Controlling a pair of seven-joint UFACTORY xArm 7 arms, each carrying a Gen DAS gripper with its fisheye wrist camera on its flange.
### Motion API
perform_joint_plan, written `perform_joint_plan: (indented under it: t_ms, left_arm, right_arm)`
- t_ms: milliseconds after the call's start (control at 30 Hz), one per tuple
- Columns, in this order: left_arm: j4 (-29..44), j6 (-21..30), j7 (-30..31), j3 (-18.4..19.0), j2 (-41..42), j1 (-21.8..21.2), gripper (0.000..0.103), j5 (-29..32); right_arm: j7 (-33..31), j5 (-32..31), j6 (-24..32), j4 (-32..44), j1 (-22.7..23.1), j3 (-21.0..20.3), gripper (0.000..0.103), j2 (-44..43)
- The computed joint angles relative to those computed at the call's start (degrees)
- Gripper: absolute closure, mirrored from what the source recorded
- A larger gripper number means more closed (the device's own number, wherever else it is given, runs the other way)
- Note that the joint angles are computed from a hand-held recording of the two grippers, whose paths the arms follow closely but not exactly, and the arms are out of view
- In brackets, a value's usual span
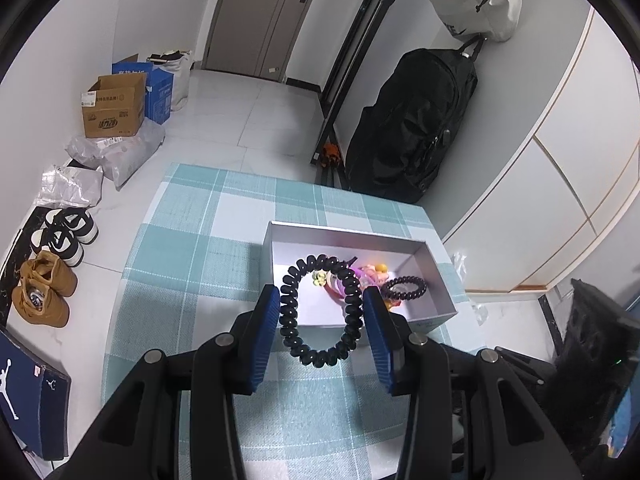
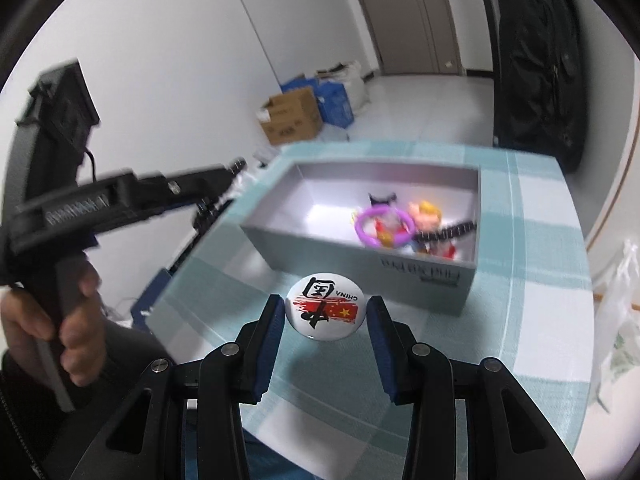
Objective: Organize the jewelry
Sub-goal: 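Carry the pin badge and bracelet into the box and open both grippers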
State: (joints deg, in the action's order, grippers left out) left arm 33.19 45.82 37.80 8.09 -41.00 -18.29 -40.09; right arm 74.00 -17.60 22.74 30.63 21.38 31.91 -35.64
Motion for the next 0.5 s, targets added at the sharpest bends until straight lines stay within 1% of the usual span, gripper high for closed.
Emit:
perform_joint_plan:
  t_ms: [100,167,200,333,500]
  left_arm:
    - [0.07,-0.86,0.43,-0.08,0.20,-0.33,0.066,-0.70]
    - [0.03,-1.71,0.79,-0.29,0.48,-0.70,0.066,-1.09]
    - [-0.05,-2.05,0.93,-0.42,0.57,-0.78,0.066,-1.08]
    - [0.58,-2.57,0.88,-0.63,2.20,-1.55,0.066,-1.69]
    - [1.06,-3.31,1.74,-1.16,2.74,-2.20,0.066,-2.33]
  right_arm:
    - [1.35,-1.14,-2.74,-0.70,-1.88,0.60,0.062,-2.59]
    - [2.61,-1.26,-7.88,-2.68,-3.26,0.69,0.062,-4.96]
    - [3.04,-1.19,-9.38,-3.13,-4.39,1.11,0.062,-6.13]
    - [2.23,-0.35,-9.47,-2.15,-7.42,2.08,0.062,-7.90]
    - [1.12,0.90,-8.34,-1.79,-8.72,2.27,0.062,-8.45]
